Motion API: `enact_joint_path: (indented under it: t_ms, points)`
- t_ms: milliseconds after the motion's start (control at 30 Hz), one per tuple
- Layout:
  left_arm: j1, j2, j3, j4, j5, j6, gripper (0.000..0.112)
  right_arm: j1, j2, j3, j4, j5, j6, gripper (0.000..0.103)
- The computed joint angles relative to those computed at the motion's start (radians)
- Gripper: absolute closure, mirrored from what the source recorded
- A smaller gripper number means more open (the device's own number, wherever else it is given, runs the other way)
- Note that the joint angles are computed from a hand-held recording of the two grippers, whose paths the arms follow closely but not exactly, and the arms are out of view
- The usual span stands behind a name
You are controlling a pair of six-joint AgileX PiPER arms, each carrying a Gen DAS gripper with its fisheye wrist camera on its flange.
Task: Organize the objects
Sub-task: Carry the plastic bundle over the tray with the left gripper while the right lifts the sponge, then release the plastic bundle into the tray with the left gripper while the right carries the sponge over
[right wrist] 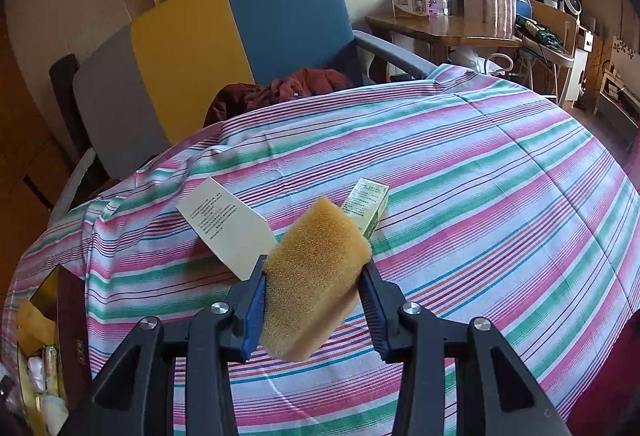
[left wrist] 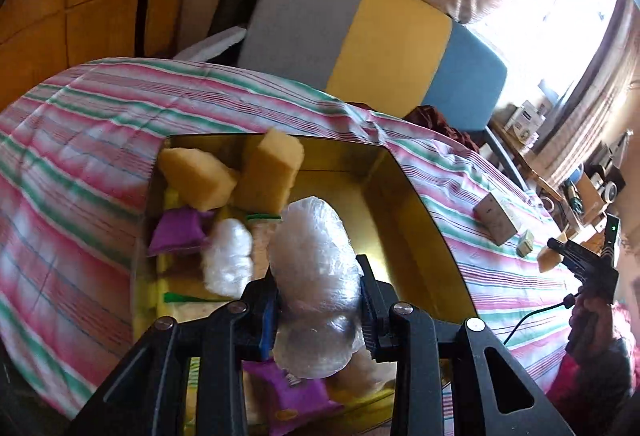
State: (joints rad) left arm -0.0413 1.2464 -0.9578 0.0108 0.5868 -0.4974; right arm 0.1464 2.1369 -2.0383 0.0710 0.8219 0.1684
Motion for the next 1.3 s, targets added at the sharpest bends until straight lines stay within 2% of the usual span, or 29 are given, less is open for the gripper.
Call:
enact_joint_path:
  t_ms: [67,200,433,500,567,633,700,800,867,1033,1200,1300]
  points:
    - [-0.001,0.072,-0.066,-0.062,0.008,0.066,0.079,0.002,-0.004,0.003,0.005,-0.003,-0.005,0.060]
    - [-0.017,0.216,-0.214,-0.040,0.035,0.113,0.078,0.003,-0.008,0.007,0.013,-0.007,-0.013,0.060]
    - [0.038,0.522,-0.504,-0.059,0.150,0.192,0.077,0.003,-0.008,0.003,0.027,-0.013,-0.026,0.060]
    - [0.034,0.585,-0.566,0.025,0.174,0.130,0.077,0.004,-0.001,-0.008,0.030,-0.008,-0.031,0.060]
    - [0.044,0.648,-0.624,0.036,0.195,0.155,0.075,0.004,0.003,-0.014,0.034,-0.006,-0.038,0.060]
    - [0.043,0.693,-0.659,0.096,0.216,0.115,0.075,0.007,0.005,-0.018,0.030,-0.006,-0.036,0.060]
    - [0.048,0.727,-0.688,0.087,0.232,0.137,0.075,0.007,0.009,-0.024,0.035,-0.004,-0.041,0.060]
    - [0.037,0.739,-0.690,0.121,0.234,0.133,0.072,0.008,0.014,-0.031,0.035,0.002,-0.043,0.060]
    - [0.038,0.740,-0.690,0.109,0.235,0.143,0.061,0.008,0.013,-0.030,0.038,0.002,-0.049,0.060]
    - [0.028,0.698,-0.651,0.125,0.227,0.112,0.058,0.010,0.009,-0.024,0.035,0.000,-0.044,0.060]
    - [0.023,0.580,-0.553,0.131,0.193,0.103,0.058,0.008,-0.009,0.004,0.051,-0.026,-0.064,0.060]
    - [0.007,0.473,-0.455,0.170,0.159,0.055,0.053,0.009,-0.028,0.032,0.085,-0.051,-0.101,0.060]
